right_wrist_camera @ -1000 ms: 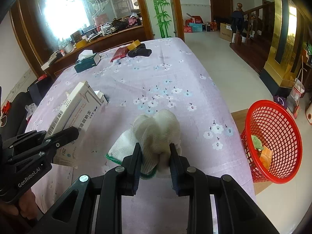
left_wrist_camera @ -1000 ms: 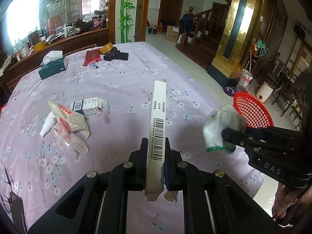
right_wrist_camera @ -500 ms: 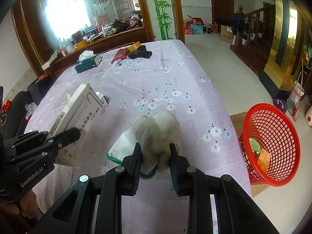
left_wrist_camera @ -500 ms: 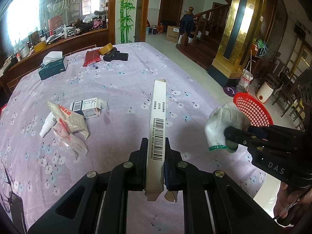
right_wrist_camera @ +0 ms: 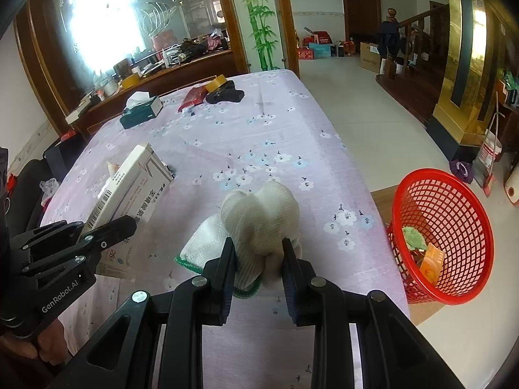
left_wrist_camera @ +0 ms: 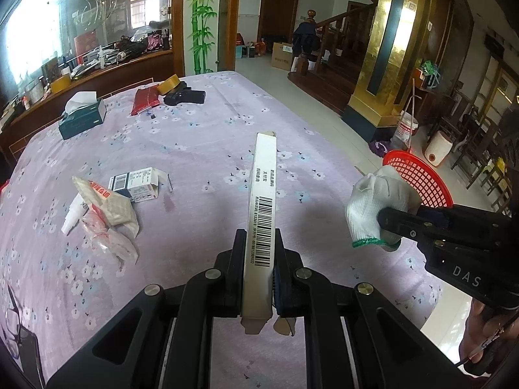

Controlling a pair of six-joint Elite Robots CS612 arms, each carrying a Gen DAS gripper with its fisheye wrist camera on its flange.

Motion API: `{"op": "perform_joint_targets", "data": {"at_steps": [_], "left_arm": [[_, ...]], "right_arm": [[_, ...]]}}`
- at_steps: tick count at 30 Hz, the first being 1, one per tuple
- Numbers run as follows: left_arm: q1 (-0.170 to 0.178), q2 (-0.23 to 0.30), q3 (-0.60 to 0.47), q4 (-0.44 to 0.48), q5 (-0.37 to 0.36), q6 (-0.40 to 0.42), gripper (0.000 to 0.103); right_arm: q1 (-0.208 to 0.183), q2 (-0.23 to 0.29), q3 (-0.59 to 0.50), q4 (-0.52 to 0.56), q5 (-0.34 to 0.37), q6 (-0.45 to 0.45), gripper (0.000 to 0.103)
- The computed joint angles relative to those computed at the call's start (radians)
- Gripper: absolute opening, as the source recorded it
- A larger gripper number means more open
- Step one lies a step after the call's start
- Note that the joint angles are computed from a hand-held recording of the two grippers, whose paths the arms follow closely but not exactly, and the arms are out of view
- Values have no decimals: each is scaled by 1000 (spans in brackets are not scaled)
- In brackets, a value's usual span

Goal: Collect trash
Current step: 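Carry the barcode box and white glove toward the red wastebasket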

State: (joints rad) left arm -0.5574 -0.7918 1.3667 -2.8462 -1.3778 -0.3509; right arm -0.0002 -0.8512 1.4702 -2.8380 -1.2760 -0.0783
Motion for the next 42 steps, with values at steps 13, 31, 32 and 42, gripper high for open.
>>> {"op": "perform_joint_targets", "data": {"at_steps": [13,31,32,42], "left_arm": [[-4,16,-31,13,-16,17,13],[-17,55,-107,61,-46,53,13],[-17,59,-116,69,-52,57,13],[-37,130,-268,176,-179,142,13]], "right_arm": [[-8,-1,-2,0,-12,21,28],[-37,-4,2,-6,-17,60,28],[-40,-5,3,-7,-16,65,28],[-108,-14,19,-45,-42,183,28]]}}
